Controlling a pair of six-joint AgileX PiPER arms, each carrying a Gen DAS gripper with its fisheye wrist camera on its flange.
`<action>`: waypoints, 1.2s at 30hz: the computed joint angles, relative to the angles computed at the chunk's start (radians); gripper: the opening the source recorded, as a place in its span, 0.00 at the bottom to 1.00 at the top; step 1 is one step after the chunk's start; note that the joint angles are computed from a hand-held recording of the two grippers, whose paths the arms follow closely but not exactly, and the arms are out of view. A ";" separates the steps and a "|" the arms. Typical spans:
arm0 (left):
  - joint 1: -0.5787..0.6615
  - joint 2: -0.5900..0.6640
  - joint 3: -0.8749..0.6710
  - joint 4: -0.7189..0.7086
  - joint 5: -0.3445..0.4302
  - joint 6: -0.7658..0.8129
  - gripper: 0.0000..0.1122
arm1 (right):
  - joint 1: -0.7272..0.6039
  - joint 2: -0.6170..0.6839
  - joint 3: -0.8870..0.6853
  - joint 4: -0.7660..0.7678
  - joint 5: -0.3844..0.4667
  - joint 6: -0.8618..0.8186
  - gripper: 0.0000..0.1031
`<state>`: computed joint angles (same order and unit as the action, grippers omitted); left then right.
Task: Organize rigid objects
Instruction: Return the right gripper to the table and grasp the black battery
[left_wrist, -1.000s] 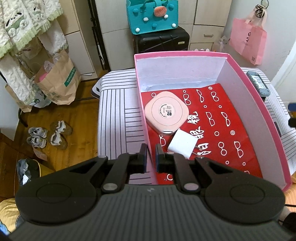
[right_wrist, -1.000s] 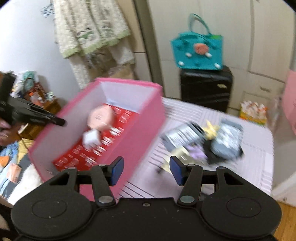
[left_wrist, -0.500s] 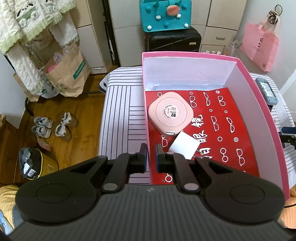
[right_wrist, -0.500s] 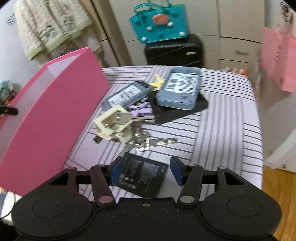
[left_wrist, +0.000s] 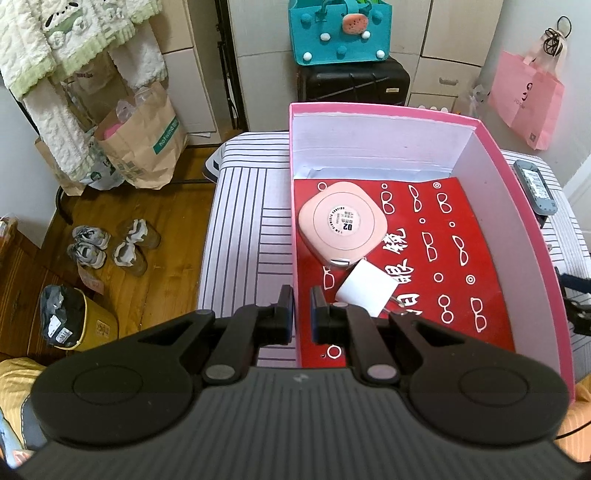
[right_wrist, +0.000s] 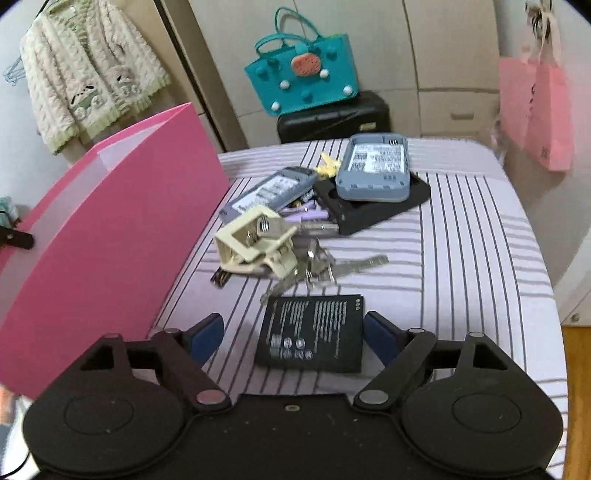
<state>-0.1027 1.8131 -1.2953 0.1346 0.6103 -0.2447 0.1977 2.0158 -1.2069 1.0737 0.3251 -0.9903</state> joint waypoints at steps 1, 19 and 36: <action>-0.002 -0.003 0.002 0.007 0.001 -0.012 0.07 | 0.014 0.000 0.008 0.037 -0.028 -0.046 0.81; 0.029 0.006 0.018 -0.069 -0.018 0.110 0.07 | 0.005 -0.031 0.012 -0.199 0.014 0.045 0.68; 0.039 -0.005 0.051 -0.093 -0.053 0.141 0.04 | 0.052 -0.028 -0.015 -0.466 -0.019 0.277 0.65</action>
